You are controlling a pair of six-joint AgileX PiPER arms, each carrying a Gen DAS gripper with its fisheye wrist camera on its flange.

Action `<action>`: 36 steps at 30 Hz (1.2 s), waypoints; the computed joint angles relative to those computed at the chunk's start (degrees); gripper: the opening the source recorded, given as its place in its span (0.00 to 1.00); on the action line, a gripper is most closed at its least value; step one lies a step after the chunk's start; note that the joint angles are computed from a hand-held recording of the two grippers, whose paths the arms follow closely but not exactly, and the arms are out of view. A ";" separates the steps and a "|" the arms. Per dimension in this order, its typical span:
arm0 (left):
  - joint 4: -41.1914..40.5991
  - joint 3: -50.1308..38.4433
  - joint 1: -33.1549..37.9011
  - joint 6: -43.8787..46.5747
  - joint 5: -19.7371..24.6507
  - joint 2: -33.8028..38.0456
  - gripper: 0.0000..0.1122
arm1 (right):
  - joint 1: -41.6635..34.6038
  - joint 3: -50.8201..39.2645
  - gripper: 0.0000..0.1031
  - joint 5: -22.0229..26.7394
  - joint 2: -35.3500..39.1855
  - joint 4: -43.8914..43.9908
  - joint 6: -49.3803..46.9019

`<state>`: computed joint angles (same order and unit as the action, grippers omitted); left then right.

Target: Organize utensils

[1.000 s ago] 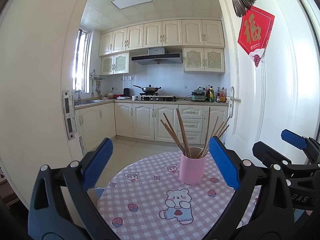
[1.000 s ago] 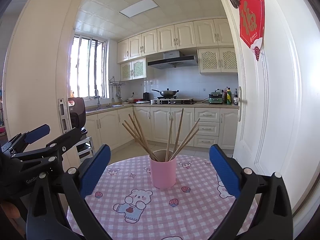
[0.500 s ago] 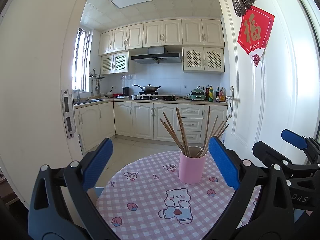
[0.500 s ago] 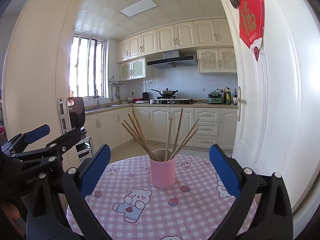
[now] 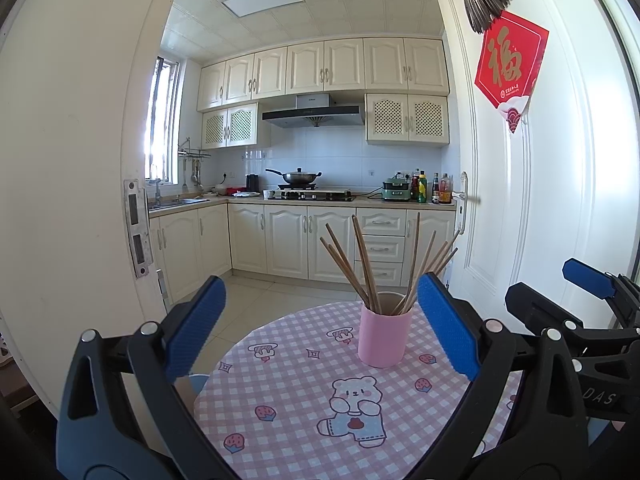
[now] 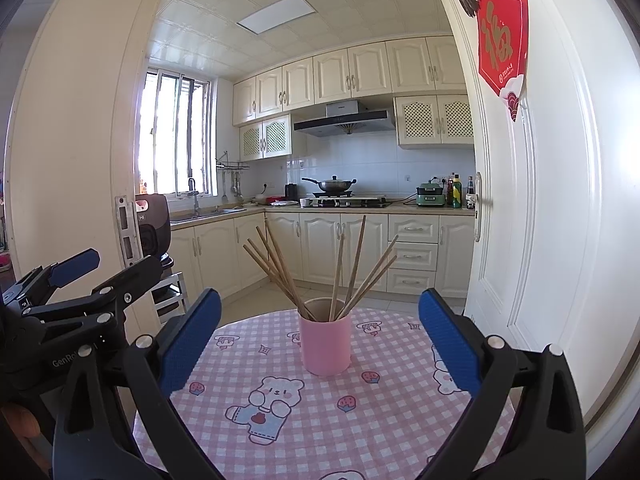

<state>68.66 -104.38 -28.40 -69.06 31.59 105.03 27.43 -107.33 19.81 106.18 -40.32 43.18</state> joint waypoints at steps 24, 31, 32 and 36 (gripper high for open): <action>0.62 0.80 0.30 -0.75 -0.47 -0.30 0.84 | 0.06 0.12 0.92 -0.03 -0.11 0.04 0.07; 1.11 1.05 0.32 -1.15 -0.52 -0.40 0.84 | 0.08 0.00 0.92 0.09 -0.04 0.23 -0.10; 1.26 1.13 0.32 -1.37 -0.48 -0.44 0.84 | 0.13 -0.05 0.92 0.16 -0.01 0.06 0.07; 1.14 1.15 0.40 -1.26 -0.57 -0.45 0.84 | 0.05 -0.12 0.92 0.13 0.02 0.69 -0.51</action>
